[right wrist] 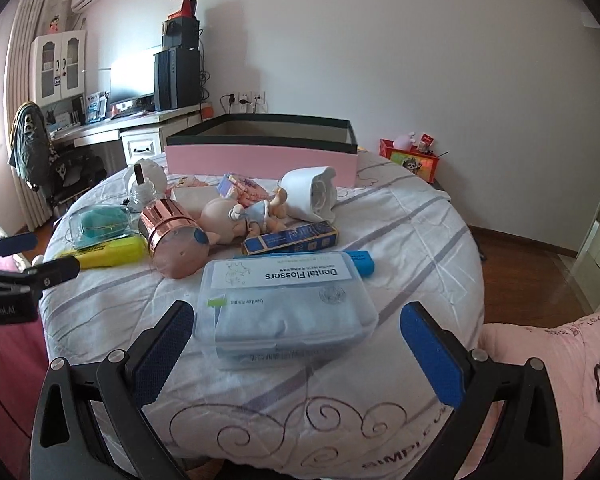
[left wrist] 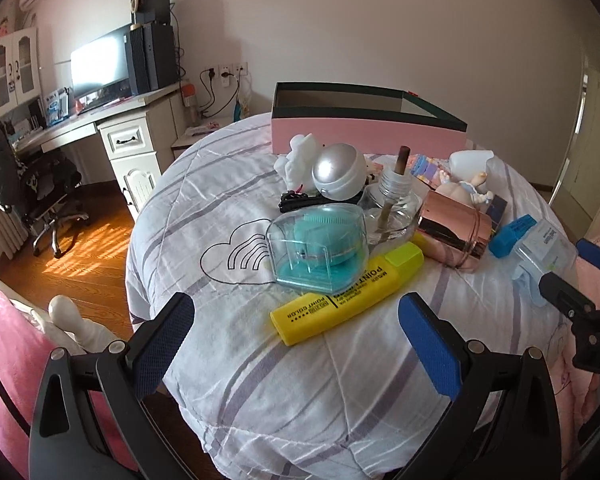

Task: Organize rigid objects
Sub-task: 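Grasp the teal face brush case with left tool while right tool grasps the flosser box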

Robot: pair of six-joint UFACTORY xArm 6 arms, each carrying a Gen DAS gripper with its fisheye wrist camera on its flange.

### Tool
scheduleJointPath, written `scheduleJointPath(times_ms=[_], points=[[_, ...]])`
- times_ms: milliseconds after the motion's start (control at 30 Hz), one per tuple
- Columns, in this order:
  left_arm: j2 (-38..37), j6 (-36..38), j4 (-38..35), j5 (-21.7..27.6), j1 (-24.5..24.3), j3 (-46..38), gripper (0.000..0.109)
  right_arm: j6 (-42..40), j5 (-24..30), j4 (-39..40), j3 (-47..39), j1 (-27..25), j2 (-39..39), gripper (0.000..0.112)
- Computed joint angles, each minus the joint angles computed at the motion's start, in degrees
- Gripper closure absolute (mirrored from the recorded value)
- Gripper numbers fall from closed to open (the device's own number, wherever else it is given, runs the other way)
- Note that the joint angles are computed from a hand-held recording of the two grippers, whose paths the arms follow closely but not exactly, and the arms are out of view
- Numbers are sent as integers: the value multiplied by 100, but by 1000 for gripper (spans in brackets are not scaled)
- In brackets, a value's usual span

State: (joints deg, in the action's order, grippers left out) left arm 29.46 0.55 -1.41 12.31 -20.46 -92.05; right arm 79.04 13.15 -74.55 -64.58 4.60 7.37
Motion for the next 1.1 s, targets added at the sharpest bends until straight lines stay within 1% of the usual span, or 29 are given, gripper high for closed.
scheduleJointPath(times_ms=[67, 133, 200, 233, 267, 367, 433, 467, 500, 533, 567, 600, 700, 833, 933, 1000, 1100], points=[[214, -153, 107, 188, 25, -345, 6, -124, -250, 240, -68, -109, 147, 9], [423, -483, 356, 344, 57, -683, 6, -187, -503, 446, -90, -239, 243, 10], [604, -371, 187, 426, 60, -969, 6, -445, -633, 744, -99, -319, 323, 18], [718, -377, 168, 507, 61, -1152, 6, -498, -666, 812, -118, -352, 356, 19], [809, -274, 37, 587, 61, -1302, 6, -382, -722, 697, -145, -389, 375, 19], [1139, 34, -439, 955, 62, -1852, 6, -564, -760, 844, -206, -439, 446, 19], [1324, 205, -707, 1129, 61, -2148, 8, -651, -802, 917, -224, -463, 475, 19], [1388, 373, -874, 1145, 58, -2232, 15, -534, -823, 799, -249, -483, 481, 19], [1411, 545, -1000, 1116, 41, -2243, 28, -498, -833, 765, -244, -484, 467, 19], [1397, 629, -994, 1067, 19, -2196, 37, -484, -848, 736, -252, -493, 464, 19], [1402, 572, -816, 1023, 4, -2181, 47, -373, -870, 623, -247, -503, 441, 19], [1434, 488, -628, 1048, -3, -2225, 47, -429, -911, 665, -267, -529, 459, 19], [1409, 493, -670, 1008, -12, -2188, 47, -416, -1015, 686, -283, -574, 441, 19], [1232, 177, -361, 819, -1, -1996, 47, -448, -1119, 727, -347, -619, 402, 20], [1104, 73, -234, 723, -3, -1942, 47, -962, -1282, 1276, -469, -653, 482, 20], [1063, -61, -70, 663, -18, -1985, 47, -1162, -1227, 1401, -648, -647, 561, 20], [1131, -27, -64, 725, -55, -2264, 47, -1457, -1255, 1668, -882, -649, 691, 20]])
